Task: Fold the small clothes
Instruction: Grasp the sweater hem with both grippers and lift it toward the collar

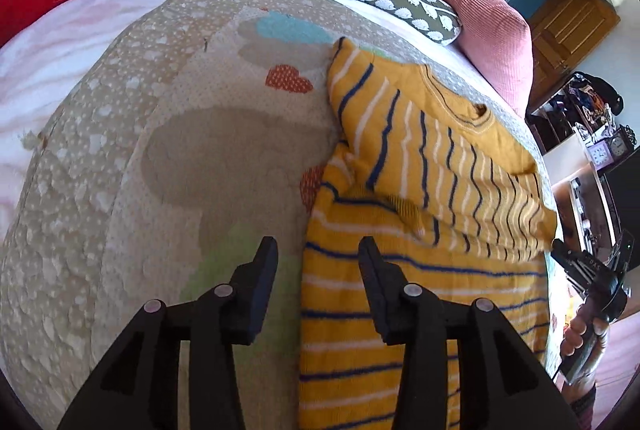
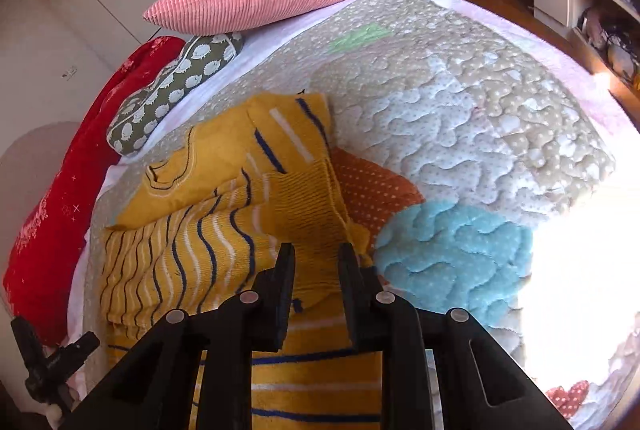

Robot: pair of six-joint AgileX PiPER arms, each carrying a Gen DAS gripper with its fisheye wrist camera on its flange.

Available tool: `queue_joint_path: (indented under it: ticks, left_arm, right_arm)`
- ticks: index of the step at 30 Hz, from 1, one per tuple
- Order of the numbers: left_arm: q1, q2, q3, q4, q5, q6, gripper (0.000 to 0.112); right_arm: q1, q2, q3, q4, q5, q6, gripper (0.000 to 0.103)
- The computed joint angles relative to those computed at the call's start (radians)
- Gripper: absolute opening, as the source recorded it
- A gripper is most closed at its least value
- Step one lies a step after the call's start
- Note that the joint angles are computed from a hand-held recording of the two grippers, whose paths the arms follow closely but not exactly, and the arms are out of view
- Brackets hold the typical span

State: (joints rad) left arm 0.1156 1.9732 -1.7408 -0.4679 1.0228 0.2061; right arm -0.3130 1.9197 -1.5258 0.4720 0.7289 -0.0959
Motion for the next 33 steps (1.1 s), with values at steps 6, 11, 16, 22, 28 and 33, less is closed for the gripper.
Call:
queue_joint_path:
  ticks: [6, 11, 16, 22, 28, 33]
  left_arm:
    - [0.047, -0.23, 0.397, -0.109, -0.059, 0.15, 0.042]
    - [0.099, -0.394, 0.651, -0.263, -0.079, 0.283, 0.042]
    - [0.111, -0.517, 0.814, -0.34, -0.054, 0.34, 0.054]
    - [0.053, -0.664, 0.997, -0.426, -0.161, 0.436, 0.077]
    - [-0.025, -0.635, 0.973, -0.421, -0.16, 0.392, 0.08]
    - [0.043, -0.616, 0.943, -0.379, -0.073, 0.318, 0.01]
  right_arm:
    - [-0.134, -0.281, 0.384, 0.282, 0.081, -0.408, 0.04]
    - [-0.213, -0.5, 0.711, 0.355, 0.122, -0.642, 0.04]
    - [-0.325, -0.654, 0.931, 0.502, 0.191, -0.837, 0.041]
    - [-0.388, -0.676, 1.036, 0.597, 0.328, -0.94, 0.042]
    - [-0.294, -0.731, 1.075, 0.618, 0.253, -0.889, 0.042]
    - [-0.222, -0.704, 1.027, 0.574, 0.2, -0.793, 0.011]
